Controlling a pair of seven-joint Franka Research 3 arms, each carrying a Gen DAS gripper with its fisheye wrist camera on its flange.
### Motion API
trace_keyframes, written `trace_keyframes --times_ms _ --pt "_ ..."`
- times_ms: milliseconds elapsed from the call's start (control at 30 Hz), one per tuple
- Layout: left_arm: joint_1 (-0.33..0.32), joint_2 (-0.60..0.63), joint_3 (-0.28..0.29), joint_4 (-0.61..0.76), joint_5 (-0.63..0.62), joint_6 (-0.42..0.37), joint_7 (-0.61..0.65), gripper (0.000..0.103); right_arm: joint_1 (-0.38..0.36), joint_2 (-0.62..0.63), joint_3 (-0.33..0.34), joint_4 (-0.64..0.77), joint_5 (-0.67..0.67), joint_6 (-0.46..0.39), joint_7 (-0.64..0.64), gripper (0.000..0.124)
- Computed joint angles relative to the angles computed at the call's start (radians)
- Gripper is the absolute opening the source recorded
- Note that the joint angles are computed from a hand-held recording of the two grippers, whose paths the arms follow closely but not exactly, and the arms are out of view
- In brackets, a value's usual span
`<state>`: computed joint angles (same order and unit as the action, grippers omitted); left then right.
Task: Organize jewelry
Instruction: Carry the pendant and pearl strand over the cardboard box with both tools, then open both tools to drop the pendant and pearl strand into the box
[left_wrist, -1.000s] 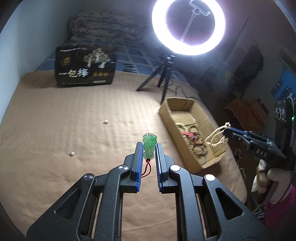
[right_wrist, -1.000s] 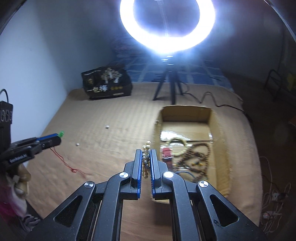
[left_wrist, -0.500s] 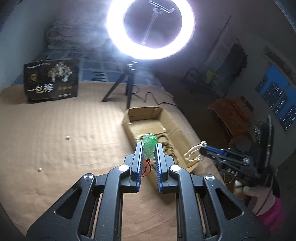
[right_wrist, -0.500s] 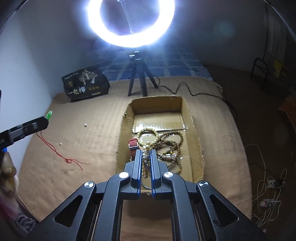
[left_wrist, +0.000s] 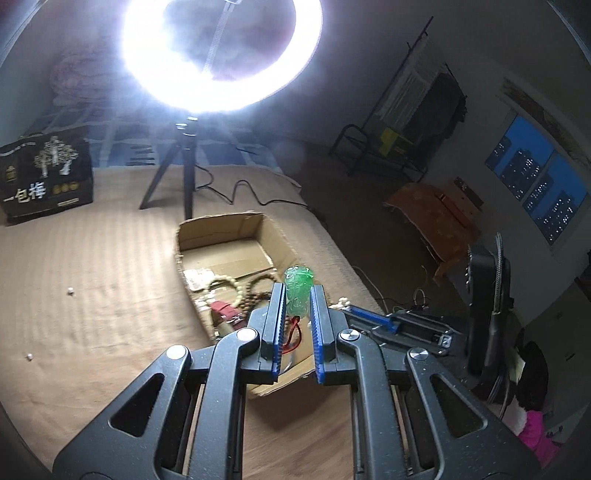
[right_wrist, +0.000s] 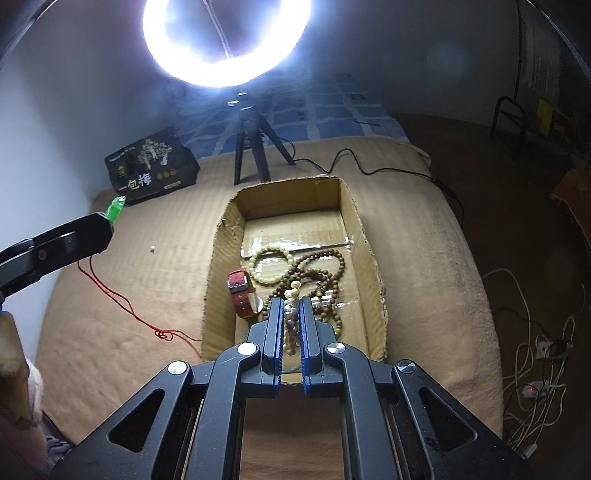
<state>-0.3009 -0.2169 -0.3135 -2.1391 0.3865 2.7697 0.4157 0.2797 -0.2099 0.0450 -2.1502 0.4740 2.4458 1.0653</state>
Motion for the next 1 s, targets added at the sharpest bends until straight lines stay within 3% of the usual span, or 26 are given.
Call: trace_keyframes --times_ms 333,1000 --pt "-0.014 0.11 0.003 0.082 0.022 0.01 -0.01 0.011 -0.018 0.043 -0.009 0.027 0.002 -0.022 0.015 0.006" --pt "-0.038 0.149 0.025 0.002 -0.069 0.008 0.029 0.011 -0.03 0.106 0.003 0.056 -0.057 -0.039 0.07 0.006"
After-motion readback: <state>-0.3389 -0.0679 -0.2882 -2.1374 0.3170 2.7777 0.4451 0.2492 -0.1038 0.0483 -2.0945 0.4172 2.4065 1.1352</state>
